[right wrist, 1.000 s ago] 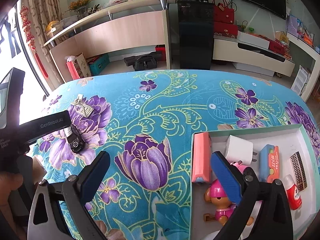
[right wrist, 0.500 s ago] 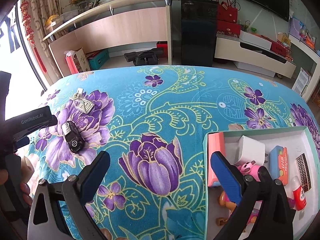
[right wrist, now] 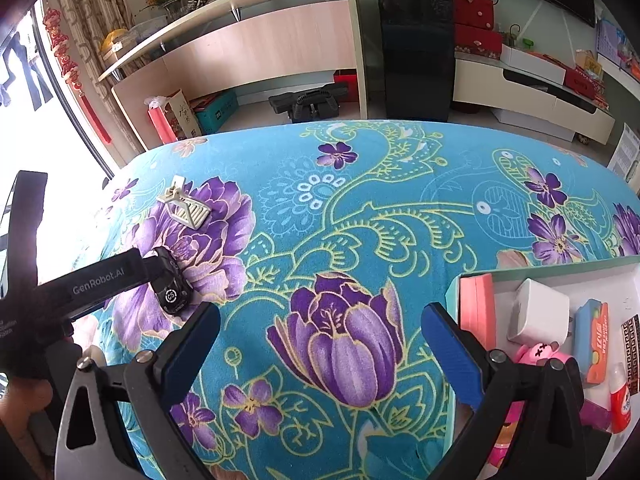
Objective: Organize rigid objects
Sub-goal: 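Grasp the black toy car with the left tool, then grasp the white clip with the right tool while the left tool holds the car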
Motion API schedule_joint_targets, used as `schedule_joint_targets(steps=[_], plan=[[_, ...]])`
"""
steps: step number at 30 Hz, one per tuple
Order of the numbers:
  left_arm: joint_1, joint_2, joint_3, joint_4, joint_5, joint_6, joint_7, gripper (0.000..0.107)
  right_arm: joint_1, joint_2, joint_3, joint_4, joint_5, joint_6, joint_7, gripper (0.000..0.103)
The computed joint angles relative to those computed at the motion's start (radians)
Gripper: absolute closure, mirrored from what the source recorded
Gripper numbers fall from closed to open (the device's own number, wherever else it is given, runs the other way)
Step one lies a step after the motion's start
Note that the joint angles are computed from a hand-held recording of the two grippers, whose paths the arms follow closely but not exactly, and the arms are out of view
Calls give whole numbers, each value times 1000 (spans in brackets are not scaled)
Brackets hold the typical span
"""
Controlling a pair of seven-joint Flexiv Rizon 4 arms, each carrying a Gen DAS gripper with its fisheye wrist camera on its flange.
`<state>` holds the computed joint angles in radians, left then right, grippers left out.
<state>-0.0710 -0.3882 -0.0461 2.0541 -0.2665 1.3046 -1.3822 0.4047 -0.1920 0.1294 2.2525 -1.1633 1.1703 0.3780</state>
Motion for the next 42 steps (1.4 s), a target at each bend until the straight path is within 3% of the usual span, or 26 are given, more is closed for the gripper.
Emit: schedule_joint_targets(steps=[7, 9, 22, 26, 33, 40, 42], plan=[[15, -12, -35, 13, -34, 19, 40, 4, -26, -31, -26, -22, 23, 104, -77, 3], [24, -11, -52, 21, -49, 36, 61, 9, -33, -36, -41, -22, 14, 148, -71, 3], [81, 0, -207, 69, -248, 83, 279, 54, -12, -62, -58, -39, 159, 187, -230, 3], [142, 13, -308, 100, -395, 89, 406, 75, -2, -67, -65, -39, 202, 196, -260, 3], [86, 16, -237, 92, -449, 104, 434, 75, 21, -113, -78, -95, 270, 212, -361, 3], [122, 18, -238, 97, -504, 120, 455, 75, 51, -219, -84, -197, 414, 264, -510, 3], [106, 19, -202, 93, -484, 117, 431, 75, 48, -255, -69, -234, 466, 285, -566, 3]])
